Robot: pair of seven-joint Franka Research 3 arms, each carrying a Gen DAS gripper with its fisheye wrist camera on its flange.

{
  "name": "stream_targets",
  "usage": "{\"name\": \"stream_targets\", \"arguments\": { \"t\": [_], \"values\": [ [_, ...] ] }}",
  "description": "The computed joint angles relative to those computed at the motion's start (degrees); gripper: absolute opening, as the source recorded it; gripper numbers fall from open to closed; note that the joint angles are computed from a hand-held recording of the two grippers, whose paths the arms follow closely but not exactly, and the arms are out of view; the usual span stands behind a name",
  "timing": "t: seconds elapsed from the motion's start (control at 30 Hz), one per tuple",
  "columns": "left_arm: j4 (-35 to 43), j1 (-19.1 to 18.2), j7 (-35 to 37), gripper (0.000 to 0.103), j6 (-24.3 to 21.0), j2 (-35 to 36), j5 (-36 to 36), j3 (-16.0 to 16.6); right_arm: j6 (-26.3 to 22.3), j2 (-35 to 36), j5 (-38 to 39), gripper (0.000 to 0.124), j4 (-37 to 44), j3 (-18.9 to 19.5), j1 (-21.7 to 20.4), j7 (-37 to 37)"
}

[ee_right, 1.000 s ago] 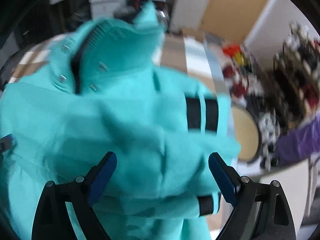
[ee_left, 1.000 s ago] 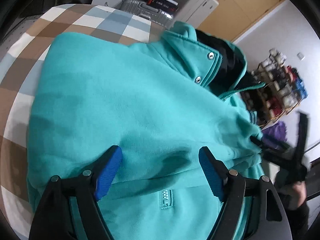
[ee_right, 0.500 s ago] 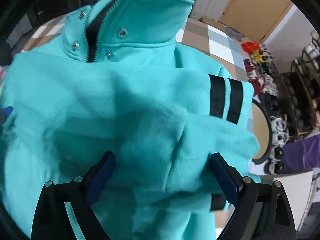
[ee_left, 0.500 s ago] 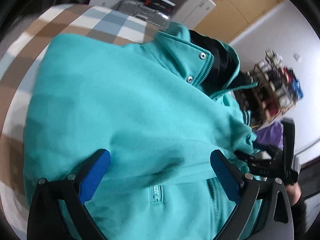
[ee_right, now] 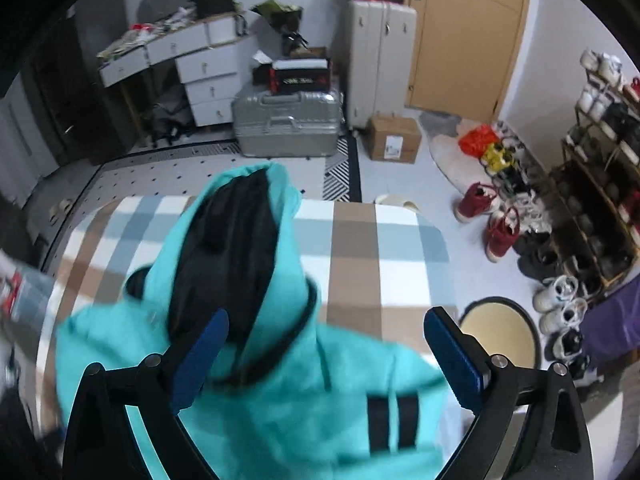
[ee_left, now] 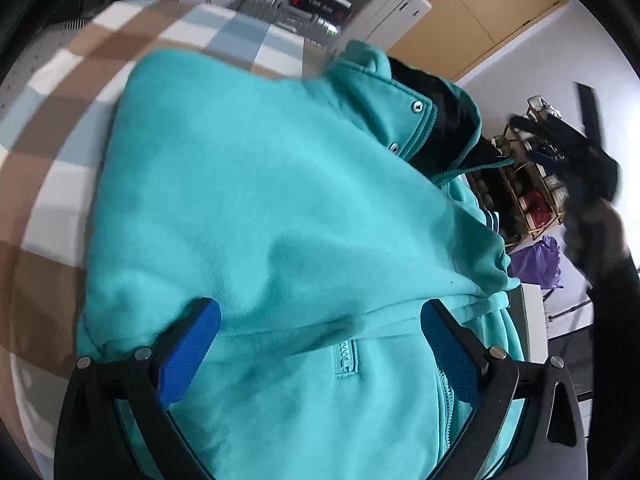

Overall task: Fold large clothes
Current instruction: 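Smooth the folded hoodie with the left tool while the right tool lifts the hood, then grasp the hood rim with the right tool and lift it up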

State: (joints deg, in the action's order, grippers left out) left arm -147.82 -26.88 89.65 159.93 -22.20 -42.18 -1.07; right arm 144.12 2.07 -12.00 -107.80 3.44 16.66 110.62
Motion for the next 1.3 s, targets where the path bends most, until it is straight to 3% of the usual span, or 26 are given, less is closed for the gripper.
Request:
{"name": "stream_targets", "arguments": {
  "t": [0.07, 0.17, 0.2, 0.23, 0.27, 0.3, 0.33, 0.43, 0.57, 0.67, 0.77, 0.83, 0.9, 0.93, 1.0, 1.1, 1.2, 1.3],
  "values": [
    [0.4, 0.8, -0.1, 0.098, -1.3, 0.1, 2.3, -0.7, -2.4, 4.6, 0.9, 0.098, 4.2, -0.1, -0.3, 1.6],
    [-0.1, 1.4, -1.6, 0.098, -0.8, -0.5, 5.0, -2.0, -5.5, 10.4, 8.9, 0.093, 8.5, -1.2, -0.7, -0.3],
    [-0.3, 1.4, -2.1, 0.098, 0.5, -0.4, 5.7, -2.5, -5.9, 11.8, 13.4, 0.076, 9.0, -0.9, -1.4, -1.3],
    [-0.5, 1.2, -2.5, 0.098, 1.4, -0.3, 6.3, -2.5, -5.9, 12.4, 19.2, 0.045, 8.8, -0.2, -2.3, -3.4],
    [-0.6, 0.9, -2.9, 0.098, 1.8, -0.3, 6.8, -2.4, -4.3, 12.3, 24.7, 0.029, 7.9, 1.8, -4.1, -6.1],
    [-0.4, 0.8, -3.4, 0.098, 1.6, -0.2, 7.6, -2.4, -2.5, 11.4, 26.1, 0.025, 6.6, 2.0, -3.8, -8.0],
    [-0.4, 0.7, -3.9, 0.098, 1.5, -0.2, 8.2, -2.3, 0.7, 9.3, 23.5, 0.024, 4.0, 0.7, -1.5, -9.9],
    [-0.2, -1.6, -2.3, 0.098, 1.4, -0.3, 6.1, -0.1, 9.6, 2.4, 6.5, 0.019, -4.5, -0.3, 3.9, -10.2],
    [-0.9, -1.7, -2.7, 0.098, 2.2, -1.1, 5.2, 0.2, 15.4, -7.1, -13.7, 0.019, -16.9, 3.2, 5.3, -7.2],
    [-1.7, -2.5, -2.7, 0.098, 3.0, -2.1, 3.5, 1.3, 16.8, -12.6, -22.4, 0.019, -24.3, 7.3, 3.8, -6.5],
    [-1.9, -2.8, -2.9, 0.098, 3.2, -2.3, 2.6, 2.2, 13.9, -17.2, -30.0, 0.019, -30.8, 12.7, 3.0, -9.6],
    [-1.5, -3.1, -2.4, 0.098, 3.2, -1.6, 2.0, 2.6, 11.5, -18.0, -31.4, 0.033, -32.8, 14.4, 3.2, -11.0],
    [-1.2, -3.3, -1.7, 0.098, 2.7, -1.3, 1.1, 2.9, 9.4, -19.2, -37.8, 0.045, -33.8, 17.8, 1.5, -5.0],
    [-1.3, -3.2, -1.5, 0.098, 2.7, -1.4, 0.8, 2.7, 9.3, -19.8, -36.3, 0.055, -33.9, 17.3, 2.0, -5.0],
    [-1.1, -2.7, -1.6, 0.098, 2.5, -1.2, 1.0, 2.2, 10.5, -21.6, -24.1, 0.071, -34.7, 12.2, 6.2, -9.3],
    [-1.1, -2.2, -2.0, 0.098, 2.2, -1.3, 1.1, 1.5, 12.8, -25.2, -1.7, 0.072, -35.8, 2.9, 13.1, -20.0],
    [-1.3, -1.8, -2.4, 0.098, 1.8, -1.5, 1.9, 0.9, 15.3, -26.5, 9.5, 0.079, -34.8, -2.5, 14.4, -22.4],
    [-1.4, -1.6, -2.7, 0.098, 1.5, -1.6, 2.6, 0.6, 18.2, -24.1, 17.4, 0.087, -31.9, -4.5, 11.5, -20.1]
  ]
}}
